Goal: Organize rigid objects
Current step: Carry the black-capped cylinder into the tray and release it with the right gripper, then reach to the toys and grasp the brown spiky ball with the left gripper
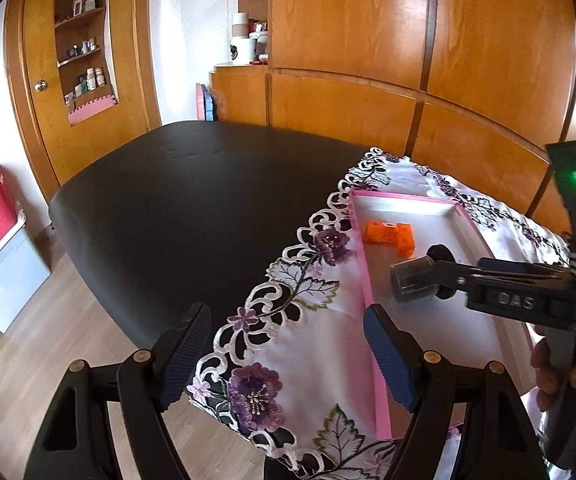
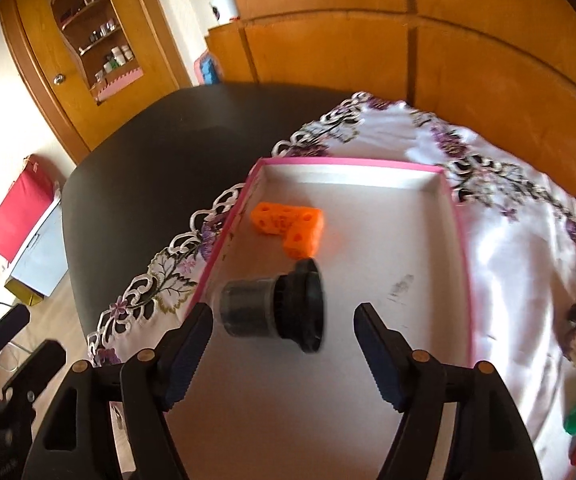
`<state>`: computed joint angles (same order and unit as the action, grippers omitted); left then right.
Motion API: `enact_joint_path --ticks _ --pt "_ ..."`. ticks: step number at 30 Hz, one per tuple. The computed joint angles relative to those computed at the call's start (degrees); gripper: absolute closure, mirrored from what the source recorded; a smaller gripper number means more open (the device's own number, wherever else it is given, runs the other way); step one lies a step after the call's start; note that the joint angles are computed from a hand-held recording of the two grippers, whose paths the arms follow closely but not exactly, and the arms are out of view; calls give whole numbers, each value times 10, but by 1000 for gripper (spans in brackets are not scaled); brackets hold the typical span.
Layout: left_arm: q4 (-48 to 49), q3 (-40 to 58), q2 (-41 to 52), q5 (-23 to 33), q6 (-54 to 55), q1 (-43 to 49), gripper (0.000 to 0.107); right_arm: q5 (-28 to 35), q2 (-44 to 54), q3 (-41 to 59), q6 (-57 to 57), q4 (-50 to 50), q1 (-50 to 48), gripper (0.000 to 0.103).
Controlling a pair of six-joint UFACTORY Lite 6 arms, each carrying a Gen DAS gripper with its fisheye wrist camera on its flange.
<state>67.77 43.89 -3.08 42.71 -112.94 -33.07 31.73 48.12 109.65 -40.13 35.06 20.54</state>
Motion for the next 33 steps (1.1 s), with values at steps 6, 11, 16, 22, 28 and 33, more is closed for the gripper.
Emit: enact_joint_path --ticks 6,11,16,22,28,33 --pt "-8 26 17 12 12 -24 28 -47 -87 -118 -84 61 -37 29" --pt "-14 52 36 18 27 -44 27 -69 -140 -186 -148 105 -73 29" --pt "-15 93 66 31 47 -71 27 -80 -178 -236 -205 140 -118 29" --pt "-19 160 116 26 87 -94 27 -74 -198 -253 -251 164 -192 29" --pt "-33 234 176 2 136 -110 27 -62 -191 -228 -261 169 -279 29" --pt "-67 306 231 -29 196 -114 27 -57 -161 -186 -261 165 -349 29"
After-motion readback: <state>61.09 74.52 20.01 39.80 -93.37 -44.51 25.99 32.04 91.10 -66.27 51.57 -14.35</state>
